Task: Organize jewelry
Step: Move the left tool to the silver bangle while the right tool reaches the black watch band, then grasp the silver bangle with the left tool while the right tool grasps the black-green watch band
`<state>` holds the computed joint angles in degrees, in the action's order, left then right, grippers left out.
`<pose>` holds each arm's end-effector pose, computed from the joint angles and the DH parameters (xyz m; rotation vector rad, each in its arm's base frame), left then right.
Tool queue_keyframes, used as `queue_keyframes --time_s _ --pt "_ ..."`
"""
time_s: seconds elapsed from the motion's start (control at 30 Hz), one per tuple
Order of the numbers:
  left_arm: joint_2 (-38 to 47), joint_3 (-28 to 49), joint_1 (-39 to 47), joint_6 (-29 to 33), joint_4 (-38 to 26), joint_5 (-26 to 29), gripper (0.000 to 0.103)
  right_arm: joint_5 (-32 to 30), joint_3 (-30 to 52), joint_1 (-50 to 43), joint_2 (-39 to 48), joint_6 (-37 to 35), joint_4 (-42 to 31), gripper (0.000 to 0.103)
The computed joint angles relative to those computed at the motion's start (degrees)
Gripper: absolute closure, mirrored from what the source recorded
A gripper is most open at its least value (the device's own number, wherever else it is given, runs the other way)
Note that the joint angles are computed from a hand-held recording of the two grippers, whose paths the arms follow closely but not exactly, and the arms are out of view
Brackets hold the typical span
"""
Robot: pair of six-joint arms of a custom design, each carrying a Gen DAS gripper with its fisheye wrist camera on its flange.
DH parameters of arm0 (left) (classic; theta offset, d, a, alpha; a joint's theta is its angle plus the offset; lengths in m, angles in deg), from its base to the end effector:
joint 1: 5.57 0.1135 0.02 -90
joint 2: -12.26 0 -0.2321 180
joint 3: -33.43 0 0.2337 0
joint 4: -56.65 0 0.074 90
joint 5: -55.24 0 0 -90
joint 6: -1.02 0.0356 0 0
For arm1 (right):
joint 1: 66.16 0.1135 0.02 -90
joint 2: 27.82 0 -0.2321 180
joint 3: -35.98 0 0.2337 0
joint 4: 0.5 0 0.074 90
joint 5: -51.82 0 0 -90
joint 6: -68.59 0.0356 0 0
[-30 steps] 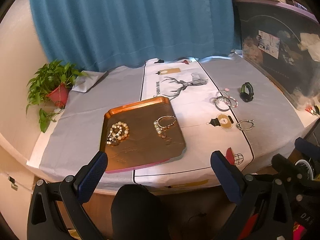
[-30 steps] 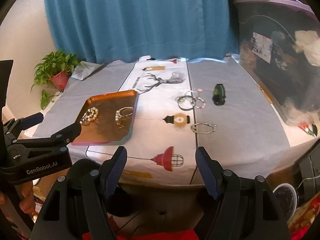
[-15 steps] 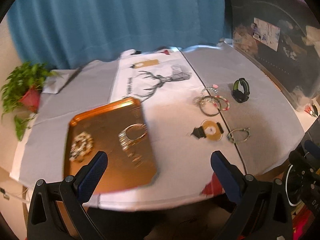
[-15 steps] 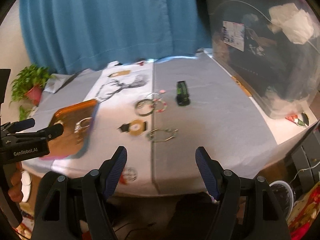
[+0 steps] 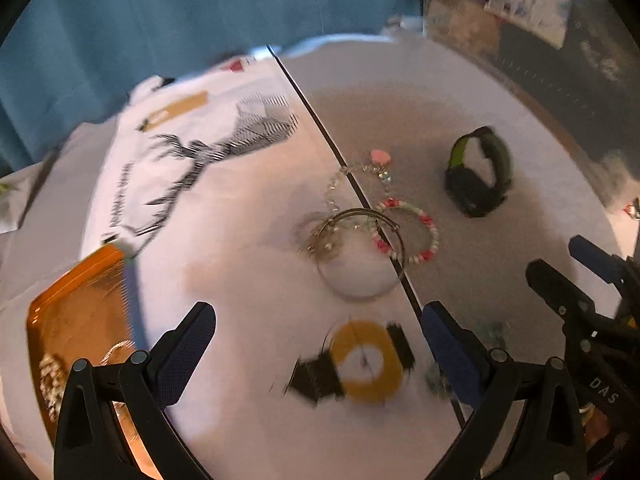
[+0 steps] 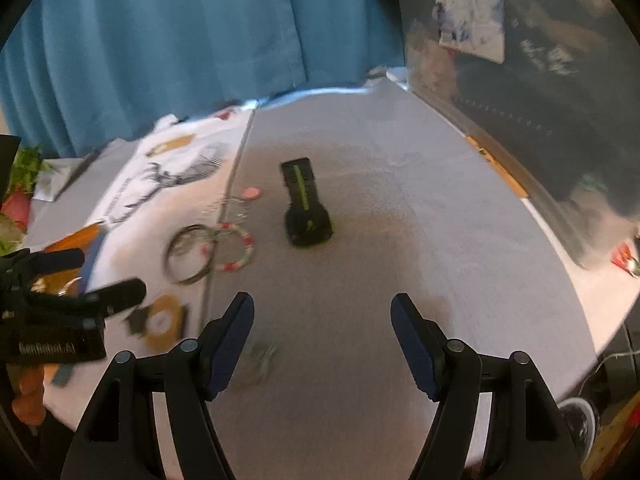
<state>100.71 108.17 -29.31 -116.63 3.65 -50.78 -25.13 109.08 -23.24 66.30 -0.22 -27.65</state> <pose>0.2635 -0.1052 0.1907 -0.1675 2.6512 0.0994 0.2452 0.2170 0.1802 -0.3488 2.3727 0.2537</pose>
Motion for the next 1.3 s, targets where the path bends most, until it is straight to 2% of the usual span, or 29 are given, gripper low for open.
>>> queue_keyframes --time_s 0.17,0.23,0.33,0.5,0.53,0.6,0.63,0.67,0.73,0.97,1.13,1.17,1.2,1.3 --pt "9.0 4.6 3.6 1.2 2.7 4.9 0.001 -3.9 11.4 -3.6 14.6 -3.6 0.6 0.032" --pt "11.2 5.8 4.6 1.5 2.9 5.4 0.001 -3.2 15.4 -4.1 19.1 -5.7 1.2 0.03" --pt "11.5 5.4 5.7 1.3 4.5 5.7 0.0 -1.7 20.7 -4.1 23.3 -8.5 -0.3 0.026" --pt "11.5 5.4 5.9 2.1 4.4 6.1 0.0 -2.6 25.4 -4.9 26.5 -9.6 -1.7 0.021" --pt "11.6 5.6 6.1 2.2 4.0 6.5 0.003 -2.7 26.1 -5.0 26.9 -9.9 -1.9 0.02" --pt "9.7 4.8 5.9 1.4 4.1 6.2 0.03 -2.9 26.6 -5.0 27.2 -10.0 -2.1 0.022" --pt "8.2 3.9 5.6 1.5 4.3 6.3 0.046 -2.8 26.2 -4.9 26.9 -10.1 -1.7 0.036" --pt "7.2 3.8 5.8 1.9 3.7 7.5 0.046 -3.5 24.8 -4.9 25.9 -10.7 -0.4 0.059" --pt "4.6 2.1 7.3 2.4 4.0 12.7 0.046 -1.5 22.4 -3.9 24.4 -11.9 1.3 0.059" --pt "-5.8 -2.6 6.7 2.0 1.4 11.0 0.046 -1.6 13.9 -3.5 17.6 -9.8 4.4 0.06" --pt "-17.0 -4.8 4.9 0.5 -4.5 7.1 0.046 -0.5 7.7 -2.9 9.1 -7.9 4.4 0.061" --pt "-19.4 -5.3 4.7 -0.1 -5.8 6.5 0.046 0.0 6.4 -2.4 6.9 -7.7 4.3 0.091" --pt "-21.6 -5.6 4.6 -0.5 -7.2 5.9 0.046 0.8 5.1 -1.6 4.7 -8.5 4.5 0.1" --pt "-26.2 -6.6 5.1 -0.8 -10.5 4.4 0.046 1.8 4.9 -0.3 2.0 -8.8 3.0 0.102"
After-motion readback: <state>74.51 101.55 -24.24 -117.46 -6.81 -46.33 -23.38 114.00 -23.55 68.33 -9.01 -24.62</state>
